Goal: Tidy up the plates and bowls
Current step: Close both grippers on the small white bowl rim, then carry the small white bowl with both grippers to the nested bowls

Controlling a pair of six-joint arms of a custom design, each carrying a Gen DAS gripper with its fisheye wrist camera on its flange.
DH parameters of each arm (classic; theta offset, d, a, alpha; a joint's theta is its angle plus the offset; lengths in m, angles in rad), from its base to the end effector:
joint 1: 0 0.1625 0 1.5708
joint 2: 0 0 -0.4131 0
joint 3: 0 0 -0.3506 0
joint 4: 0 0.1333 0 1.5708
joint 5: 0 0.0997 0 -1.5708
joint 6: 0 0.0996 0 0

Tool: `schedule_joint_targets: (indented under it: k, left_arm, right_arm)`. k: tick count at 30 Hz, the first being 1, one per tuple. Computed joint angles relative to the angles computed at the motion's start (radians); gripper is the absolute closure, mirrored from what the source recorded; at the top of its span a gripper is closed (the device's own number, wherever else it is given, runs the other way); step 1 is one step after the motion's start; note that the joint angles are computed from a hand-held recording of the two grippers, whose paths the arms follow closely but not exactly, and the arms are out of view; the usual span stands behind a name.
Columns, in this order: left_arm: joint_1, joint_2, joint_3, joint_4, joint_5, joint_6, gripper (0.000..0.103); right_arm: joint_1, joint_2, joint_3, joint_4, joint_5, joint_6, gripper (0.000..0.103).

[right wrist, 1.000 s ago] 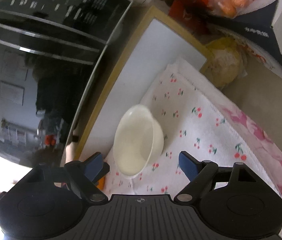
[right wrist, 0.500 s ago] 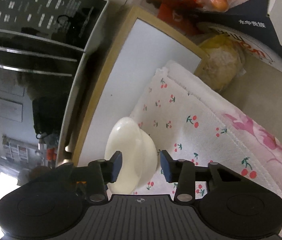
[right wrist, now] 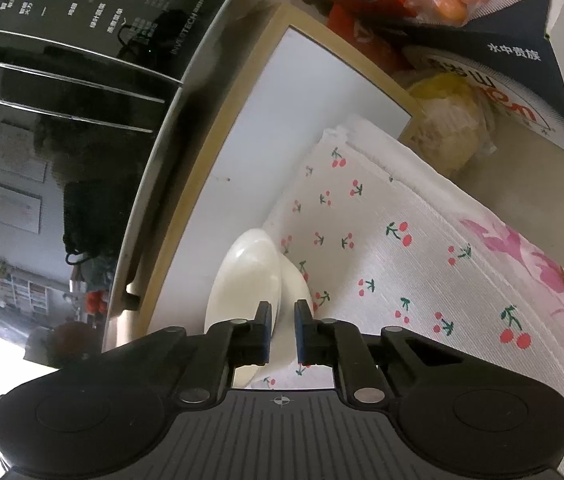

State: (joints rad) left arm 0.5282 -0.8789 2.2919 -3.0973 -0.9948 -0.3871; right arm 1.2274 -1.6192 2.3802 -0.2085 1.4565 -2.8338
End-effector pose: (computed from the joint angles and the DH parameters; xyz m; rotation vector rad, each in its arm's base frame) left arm -0.2744 -0.3773 0.0627 0.8284 2.5778 -0.6418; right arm 0.0467 -0.2990 0.1965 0.7730 2.5561 -1.4925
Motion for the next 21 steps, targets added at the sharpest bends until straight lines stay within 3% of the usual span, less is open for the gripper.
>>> schedule_joint_targets:
  k: [8, 21]
  left_arm:
    - [-0.034, -0.052, 0.028, 0.040, 0.028, -0.040, 0.093]
    - [-0.145, -0.261, 0.125, 0.186, 0.046, -0.150, 0.093]
  right_arm:
    - [0.106, -0.019, -0.008, 0.020, 0.089, 0.007, 0.090]
    - [0.399, -0.008, -0.040, 0.120, 0.371, 0.124, 0.090]
